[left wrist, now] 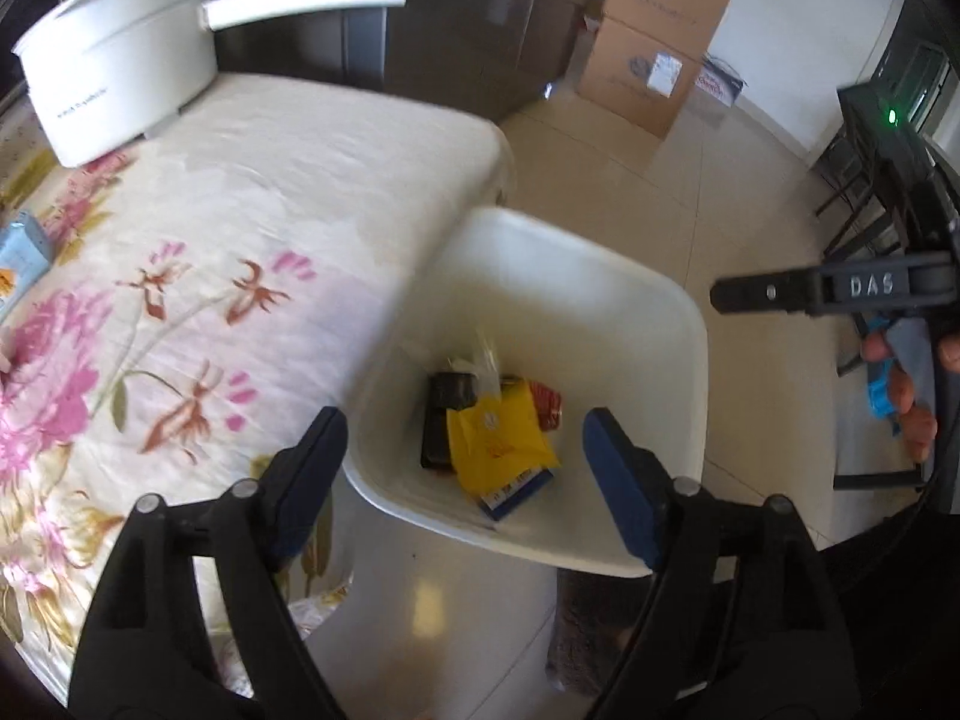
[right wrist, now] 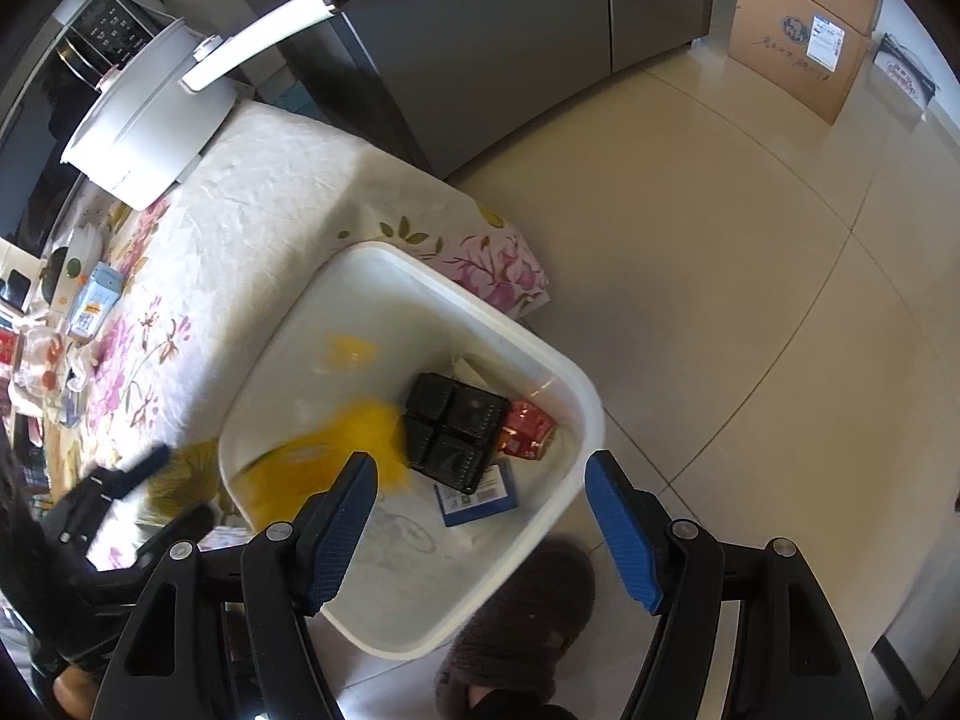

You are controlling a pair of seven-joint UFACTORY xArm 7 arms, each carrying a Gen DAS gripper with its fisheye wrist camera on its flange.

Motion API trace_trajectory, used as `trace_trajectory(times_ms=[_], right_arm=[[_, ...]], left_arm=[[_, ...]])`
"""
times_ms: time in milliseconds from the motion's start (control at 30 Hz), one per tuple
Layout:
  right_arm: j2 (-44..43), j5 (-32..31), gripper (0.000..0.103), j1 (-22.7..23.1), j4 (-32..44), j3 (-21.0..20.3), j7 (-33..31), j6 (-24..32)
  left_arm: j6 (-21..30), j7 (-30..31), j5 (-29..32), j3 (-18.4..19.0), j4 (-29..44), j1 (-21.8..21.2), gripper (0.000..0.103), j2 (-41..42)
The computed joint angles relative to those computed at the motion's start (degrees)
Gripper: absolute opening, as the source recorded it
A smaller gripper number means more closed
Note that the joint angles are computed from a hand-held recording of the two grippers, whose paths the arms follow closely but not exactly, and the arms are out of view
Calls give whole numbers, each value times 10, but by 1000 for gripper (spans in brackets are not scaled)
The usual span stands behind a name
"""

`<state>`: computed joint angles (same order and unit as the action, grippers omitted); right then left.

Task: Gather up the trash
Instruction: 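Carry the wrapper and black trays over the white bin and open both tools, then move both tools back over the table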

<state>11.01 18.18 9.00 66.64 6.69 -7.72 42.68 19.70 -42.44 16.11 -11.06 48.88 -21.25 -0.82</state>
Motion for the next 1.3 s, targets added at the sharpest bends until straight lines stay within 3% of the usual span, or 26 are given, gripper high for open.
trace_trajectory(times_ms=[400, 633, 733, 967, 1300], right_arm=[[4, -6, 73, 8, 9, 5, 4, -3], [6, -25, 74, 24, 18, 9, 23, -7], [6, -39, 80, 34, 22, 12, 34, -15], [22, -52, 84, 60, 48, 25, 52, -31], [63, -97, 84, 112, 112, 37, 109, -17]], left_arm=[[28, -12, -2, 1, -26, 19, 83, -35], [53, -33, 13, -2, -57, 41, 96, -82], [62, -26, -8, 3, -80, 52, 99, -110], [81, 4, -84, 27, -148, 80, 99, -198], [139, 34, -97, 49, -200, 152, 100, -309]])
